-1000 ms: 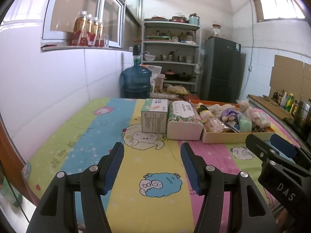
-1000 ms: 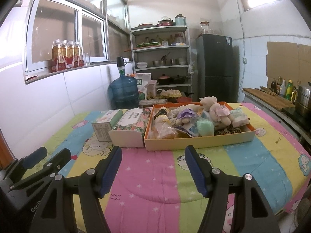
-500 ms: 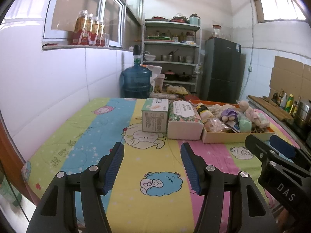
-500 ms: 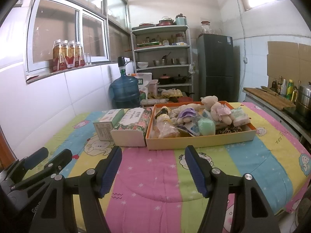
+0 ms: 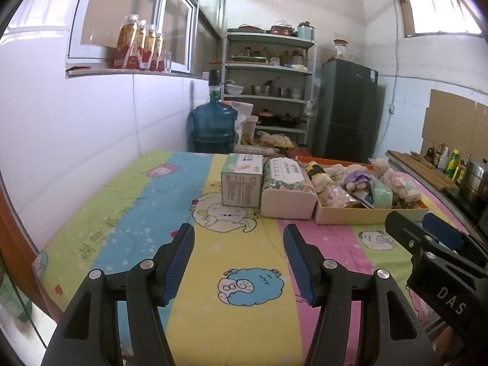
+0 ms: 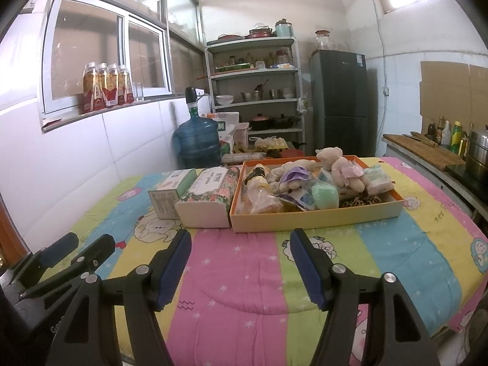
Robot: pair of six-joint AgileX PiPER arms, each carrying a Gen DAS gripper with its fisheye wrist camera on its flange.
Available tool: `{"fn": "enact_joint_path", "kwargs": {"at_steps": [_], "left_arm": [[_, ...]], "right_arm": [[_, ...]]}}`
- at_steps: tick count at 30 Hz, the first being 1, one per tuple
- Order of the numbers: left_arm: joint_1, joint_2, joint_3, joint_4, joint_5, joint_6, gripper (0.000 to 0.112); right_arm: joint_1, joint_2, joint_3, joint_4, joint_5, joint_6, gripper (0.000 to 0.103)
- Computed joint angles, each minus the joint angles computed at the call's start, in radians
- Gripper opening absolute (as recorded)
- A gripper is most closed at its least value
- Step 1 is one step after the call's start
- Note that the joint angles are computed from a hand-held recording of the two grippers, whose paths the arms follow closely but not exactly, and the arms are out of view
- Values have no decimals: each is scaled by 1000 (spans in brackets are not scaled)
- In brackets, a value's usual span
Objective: Organize soft objects
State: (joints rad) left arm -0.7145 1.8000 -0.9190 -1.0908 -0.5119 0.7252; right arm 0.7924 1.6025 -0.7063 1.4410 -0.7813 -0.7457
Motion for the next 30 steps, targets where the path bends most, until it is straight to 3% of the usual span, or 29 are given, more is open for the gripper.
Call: {"fn": "enact_joint_path", "kwargs": {"at_steps": [30], "left_arm": [[-8, -3, -11, -63, -4, 43, 62]], "right_arm": [[-38, -42, 53, -63, 38, 68, 67]]}}
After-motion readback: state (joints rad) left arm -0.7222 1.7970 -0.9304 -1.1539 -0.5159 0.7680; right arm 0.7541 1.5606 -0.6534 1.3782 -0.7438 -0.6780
